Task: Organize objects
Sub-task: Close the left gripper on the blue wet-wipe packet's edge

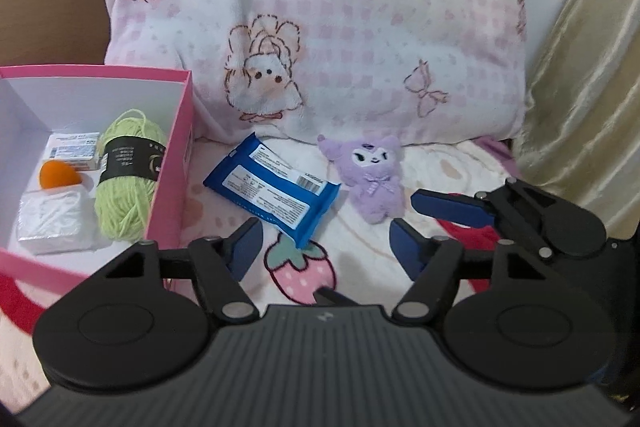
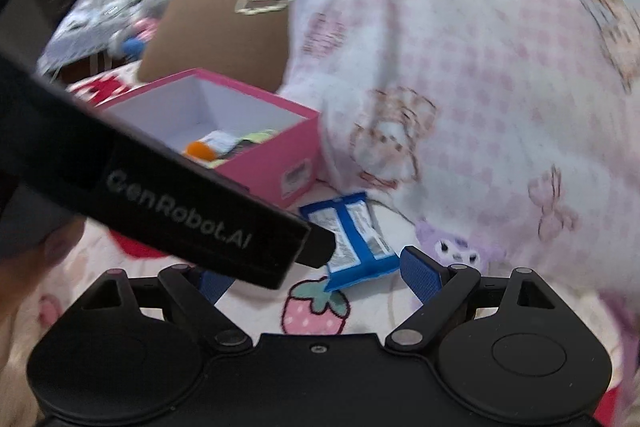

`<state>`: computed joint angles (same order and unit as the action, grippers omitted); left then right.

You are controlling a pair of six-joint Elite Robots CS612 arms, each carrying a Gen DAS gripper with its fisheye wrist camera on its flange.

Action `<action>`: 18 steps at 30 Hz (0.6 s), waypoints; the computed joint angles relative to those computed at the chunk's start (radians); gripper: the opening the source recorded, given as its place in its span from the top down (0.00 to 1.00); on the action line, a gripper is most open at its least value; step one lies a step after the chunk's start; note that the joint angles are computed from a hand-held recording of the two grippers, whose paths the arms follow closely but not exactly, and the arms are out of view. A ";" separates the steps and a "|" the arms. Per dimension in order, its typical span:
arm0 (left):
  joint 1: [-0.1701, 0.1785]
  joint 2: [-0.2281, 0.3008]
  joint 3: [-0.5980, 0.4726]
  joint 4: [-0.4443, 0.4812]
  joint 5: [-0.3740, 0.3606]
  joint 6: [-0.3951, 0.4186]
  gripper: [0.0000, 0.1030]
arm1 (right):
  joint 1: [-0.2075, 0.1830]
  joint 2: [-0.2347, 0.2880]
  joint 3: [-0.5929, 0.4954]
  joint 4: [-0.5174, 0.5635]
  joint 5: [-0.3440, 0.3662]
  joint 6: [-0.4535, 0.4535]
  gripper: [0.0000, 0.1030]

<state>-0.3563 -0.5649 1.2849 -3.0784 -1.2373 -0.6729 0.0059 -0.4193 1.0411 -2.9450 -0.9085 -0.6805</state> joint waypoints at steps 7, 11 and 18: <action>0.005 0.078 -0.076 -0.007 0.045 0.042 0.50 | 0.013 0.063 -0.076 0.018 -0.089 0.100 0.13; 0.015 0.110 -0.100 -0.034 0.030 0.021 0.57 | 0.015 0.091 -0.118 0.034 -0.075 0.138 0.13; 0.024 0.147 -0.147 0.008 0.025 0.014 0.65 | 0.030 0.147 -0.205 0.078 -0.093 0.102 0.19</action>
